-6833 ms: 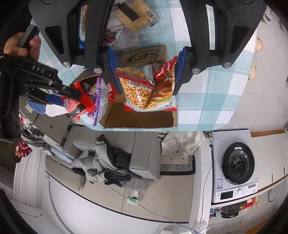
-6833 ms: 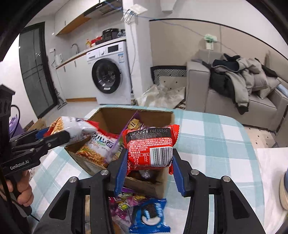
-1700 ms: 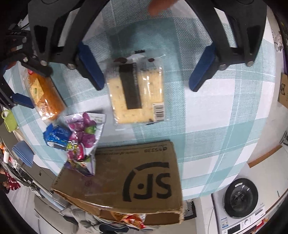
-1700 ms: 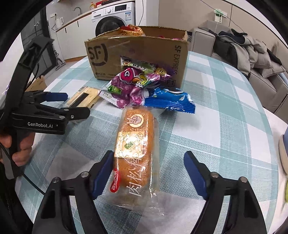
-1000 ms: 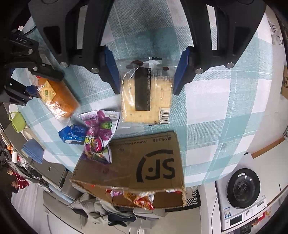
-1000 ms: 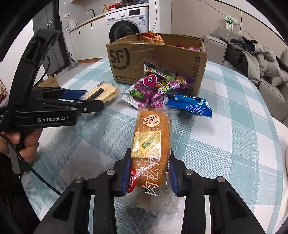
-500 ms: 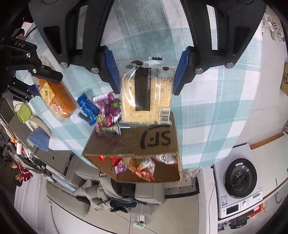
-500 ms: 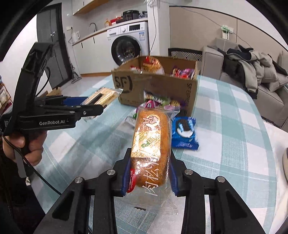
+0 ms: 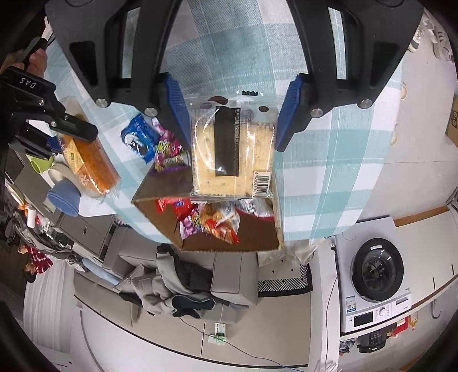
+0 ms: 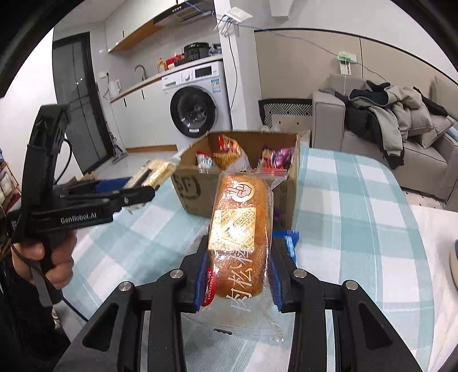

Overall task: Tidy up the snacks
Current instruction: 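Lift and carry the cracker pack and bread loaf over the box with both tools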

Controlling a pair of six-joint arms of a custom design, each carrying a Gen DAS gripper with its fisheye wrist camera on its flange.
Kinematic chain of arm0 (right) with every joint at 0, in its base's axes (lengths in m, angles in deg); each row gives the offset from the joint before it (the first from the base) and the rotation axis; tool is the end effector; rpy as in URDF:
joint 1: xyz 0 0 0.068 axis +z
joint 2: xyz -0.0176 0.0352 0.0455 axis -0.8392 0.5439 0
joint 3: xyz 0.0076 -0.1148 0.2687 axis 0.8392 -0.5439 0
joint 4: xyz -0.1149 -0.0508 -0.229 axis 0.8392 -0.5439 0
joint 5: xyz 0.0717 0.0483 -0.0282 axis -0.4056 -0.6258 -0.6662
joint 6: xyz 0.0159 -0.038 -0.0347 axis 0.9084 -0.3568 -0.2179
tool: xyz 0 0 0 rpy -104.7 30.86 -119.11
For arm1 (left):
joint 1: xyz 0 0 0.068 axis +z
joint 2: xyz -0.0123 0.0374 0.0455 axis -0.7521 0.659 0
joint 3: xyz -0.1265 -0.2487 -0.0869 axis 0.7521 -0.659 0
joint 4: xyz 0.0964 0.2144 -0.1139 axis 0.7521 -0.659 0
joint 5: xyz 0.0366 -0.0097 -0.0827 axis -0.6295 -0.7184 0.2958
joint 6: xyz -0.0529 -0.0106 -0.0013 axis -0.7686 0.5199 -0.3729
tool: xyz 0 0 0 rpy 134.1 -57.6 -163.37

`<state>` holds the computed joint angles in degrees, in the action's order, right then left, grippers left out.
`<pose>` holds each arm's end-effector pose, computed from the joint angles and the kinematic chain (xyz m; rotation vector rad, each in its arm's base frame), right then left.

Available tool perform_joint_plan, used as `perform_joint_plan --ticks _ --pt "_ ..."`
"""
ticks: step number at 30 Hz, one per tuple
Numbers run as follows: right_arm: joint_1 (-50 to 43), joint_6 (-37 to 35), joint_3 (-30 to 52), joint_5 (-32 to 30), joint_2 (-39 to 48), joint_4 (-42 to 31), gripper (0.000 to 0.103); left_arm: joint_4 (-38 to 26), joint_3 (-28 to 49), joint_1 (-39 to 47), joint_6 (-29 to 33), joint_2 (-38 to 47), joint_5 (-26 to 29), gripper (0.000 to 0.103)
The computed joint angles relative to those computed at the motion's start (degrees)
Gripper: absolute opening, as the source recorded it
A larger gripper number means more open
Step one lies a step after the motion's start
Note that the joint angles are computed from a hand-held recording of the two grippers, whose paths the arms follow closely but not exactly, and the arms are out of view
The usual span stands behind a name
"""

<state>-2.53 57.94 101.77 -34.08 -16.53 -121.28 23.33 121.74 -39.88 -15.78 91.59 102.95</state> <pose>0.1171 0.1258 0.2817 0.1216 2.2209 0.1045 0.2533 0.0185 0.3177 0.6861 2.2193 -0.4447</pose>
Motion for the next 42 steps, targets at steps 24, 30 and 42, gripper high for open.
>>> perform_joint_plan --ticks 24,30,42 --pt "-26.6 -18.4 9.4 -19.3 10.3 14.0 0.036 3.1 14.9 -8.3 -10.7 13.6 -5.2 0.055" --pt "-30.5 -20.1 10.0 -22.5 13.7 16.6 0.036 4.4 18.8 -10.3 -12.6 18.2 -7.1 0.055" --pt "-37.8 -23.7 11.5 -28.6 22.1 22.4 0.036 7.7 24.0 -15.3 -15.4 25.1 -12.2 0.055"
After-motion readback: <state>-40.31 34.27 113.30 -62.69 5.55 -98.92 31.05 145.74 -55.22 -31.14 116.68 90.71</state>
